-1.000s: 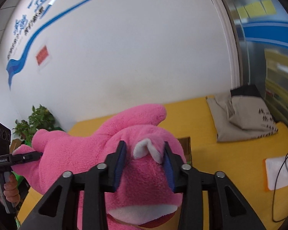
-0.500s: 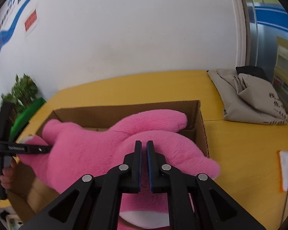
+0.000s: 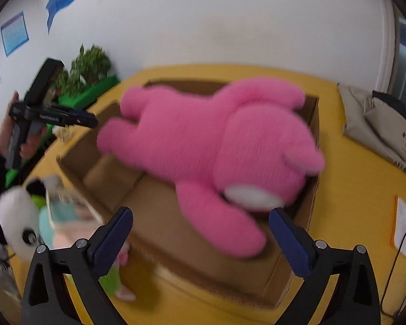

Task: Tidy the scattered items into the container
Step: 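Lower the pink bear into the box and open both grippers, then move both grippers to the light blue plush with red HaHa scarf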

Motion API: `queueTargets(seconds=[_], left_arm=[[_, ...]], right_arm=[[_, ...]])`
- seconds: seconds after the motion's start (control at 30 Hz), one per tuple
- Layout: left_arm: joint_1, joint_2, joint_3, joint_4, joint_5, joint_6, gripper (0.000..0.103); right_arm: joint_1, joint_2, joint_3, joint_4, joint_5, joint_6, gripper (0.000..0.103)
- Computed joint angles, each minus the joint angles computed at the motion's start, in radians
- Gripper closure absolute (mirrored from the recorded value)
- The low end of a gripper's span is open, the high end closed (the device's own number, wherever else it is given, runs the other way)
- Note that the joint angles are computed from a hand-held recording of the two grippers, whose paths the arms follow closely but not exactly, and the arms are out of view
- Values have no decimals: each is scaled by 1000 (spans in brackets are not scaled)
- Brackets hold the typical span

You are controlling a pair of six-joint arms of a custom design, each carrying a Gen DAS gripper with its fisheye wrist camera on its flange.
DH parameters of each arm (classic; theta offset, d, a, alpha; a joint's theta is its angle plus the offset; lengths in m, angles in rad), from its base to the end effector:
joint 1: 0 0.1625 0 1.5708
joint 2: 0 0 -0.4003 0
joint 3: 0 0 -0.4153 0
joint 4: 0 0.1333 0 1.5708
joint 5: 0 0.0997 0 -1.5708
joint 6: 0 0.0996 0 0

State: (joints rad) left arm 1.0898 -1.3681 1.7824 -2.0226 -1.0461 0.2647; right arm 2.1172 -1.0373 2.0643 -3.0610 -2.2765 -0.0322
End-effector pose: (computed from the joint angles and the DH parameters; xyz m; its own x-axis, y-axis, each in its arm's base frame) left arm -0.0984 -0.5844 0.3050 -0.6280 0.6022 -0.4930 0.6492 0.7547 0.0948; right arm 0.3401 -0.4270 0.1285 -0.7855 -0.1724 0.5943 -0.4904 0.7592 -0.4279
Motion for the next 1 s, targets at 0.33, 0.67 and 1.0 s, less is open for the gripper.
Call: queueTargets(seconds=[0.33,0.67,1.0], left_arm=[[66,-114,71,94,-44,-76,58],[50,-259,157,158,-38,-88,58],[-75,-510,271,37,-14,-49,50]], right_arm=[[-33,-17,66,49,18,115,8],[-1,-59,106,97,5,131,9],[205,-74,111,-142,-151,104,0]])
